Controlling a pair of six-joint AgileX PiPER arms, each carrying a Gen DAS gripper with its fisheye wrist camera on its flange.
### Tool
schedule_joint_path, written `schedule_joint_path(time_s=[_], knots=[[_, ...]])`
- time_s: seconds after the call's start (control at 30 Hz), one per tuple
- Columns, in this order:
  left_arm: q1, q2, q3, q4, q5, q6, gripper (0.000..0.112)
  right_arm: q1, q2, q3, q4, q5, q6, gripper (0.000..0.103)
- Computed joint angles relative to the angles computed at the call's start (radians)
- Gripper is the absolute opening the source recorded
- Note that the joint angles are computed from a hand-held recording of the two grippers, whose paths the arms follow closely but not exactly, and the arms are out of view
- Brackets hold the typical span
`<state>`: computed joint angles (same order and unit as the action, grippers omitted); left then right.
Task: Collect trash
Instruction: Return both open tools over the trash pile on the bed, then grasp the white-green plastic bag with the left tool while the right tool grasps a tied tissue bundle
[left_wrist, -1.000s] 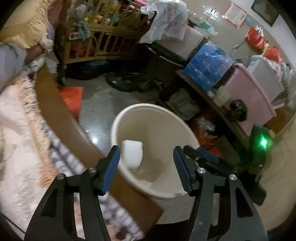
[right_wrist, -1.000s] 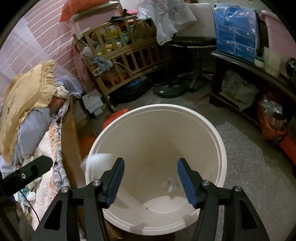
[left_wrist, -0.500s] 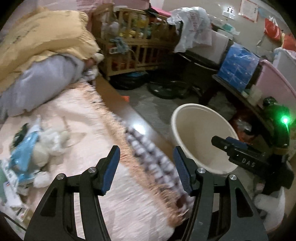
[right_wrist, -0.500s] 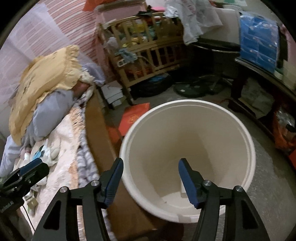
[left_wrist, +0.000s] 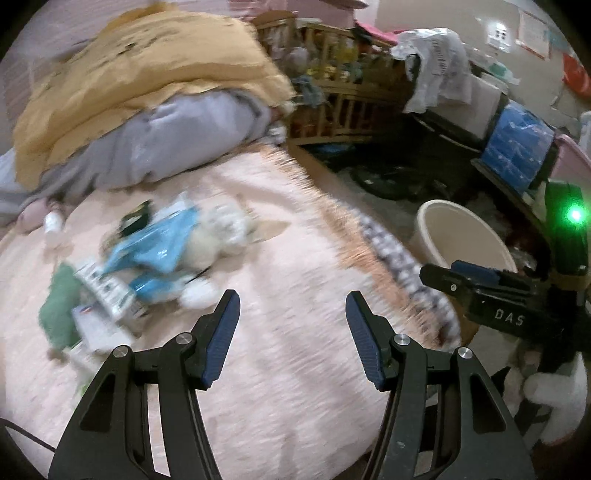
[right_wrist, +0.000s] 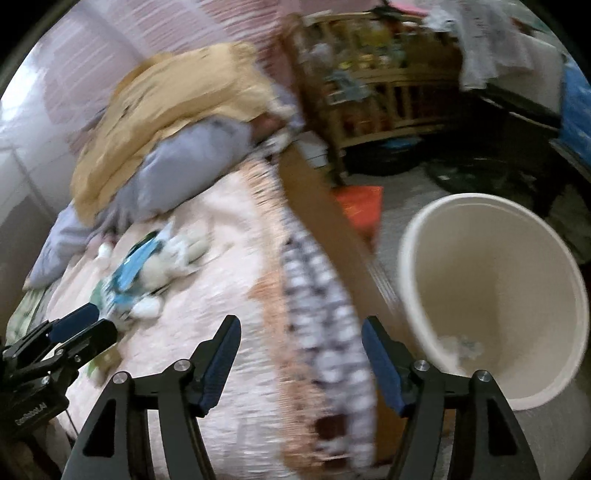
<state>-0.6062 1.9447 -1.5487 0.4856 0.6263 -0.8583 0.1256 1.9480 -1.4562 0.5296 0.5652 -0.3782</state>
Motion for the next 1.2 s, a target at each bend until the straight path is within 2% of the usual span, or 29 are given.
schedule_joint_path(time_s=[0.2,0.43,0.57,0.7,0.77,0.93,1.03,1.1,1.13,1.2], knots=[[0.058,-0.159,0.25,0.058,-0.033,-0.093,0.058,0.087,0.052,-0.056,0.054,0.056,-0.057,0.066],[0.159,-0.335,0.509,0.148,-0.053,-0.195,0.058,0.214,0.145,-0.176,0.003,0.096,-0.052,0.066],[0.238,-0.404,0.625,0.112,-0.091,-0.178,0.058,0.277,0.234,-0.3,-0.041,0.128,-0.04,0.066],[0.333,-0.428,0.704,-0.003,-0.167,-0.1,0.058,0.337,0.358,-0.49,-0.108,0.182,0.011,0.066],[0.387,-0.426,0.733,-0.122,-0.217,-0.004,0.058,0.352,0.402,-0.559,-0.127,0.197,0.022,0.066],[0.488,-0.394,0.773,-0.406,-0.323,0.26,0.059,0.392,0.598,-0.898,-0.258,0.333,0.136,0.066],[0.511,-0.364,0.775,-0.529,-0.36,0.38,0.06,0.396,0.677,-1.035,-0.292,0.393,0.17,0.066],[0.522,-0.338,0.765,-0.585,-0.373,0.437,0.063,0.394,0.68,-1.029,-0.288,0.373,0.163,0.055],[0.527,-0.32,0.755,-0.627,-0.378,0.481,0.064,0.394,0.685,-1.032,-0.289,0.371,0.159,0.047],[0.525,-0.287,0.735,-0.641,-0.379,0.497,0.064,0.396,0.716,-1.089,-0.301,0.404,0.166,0.042]])
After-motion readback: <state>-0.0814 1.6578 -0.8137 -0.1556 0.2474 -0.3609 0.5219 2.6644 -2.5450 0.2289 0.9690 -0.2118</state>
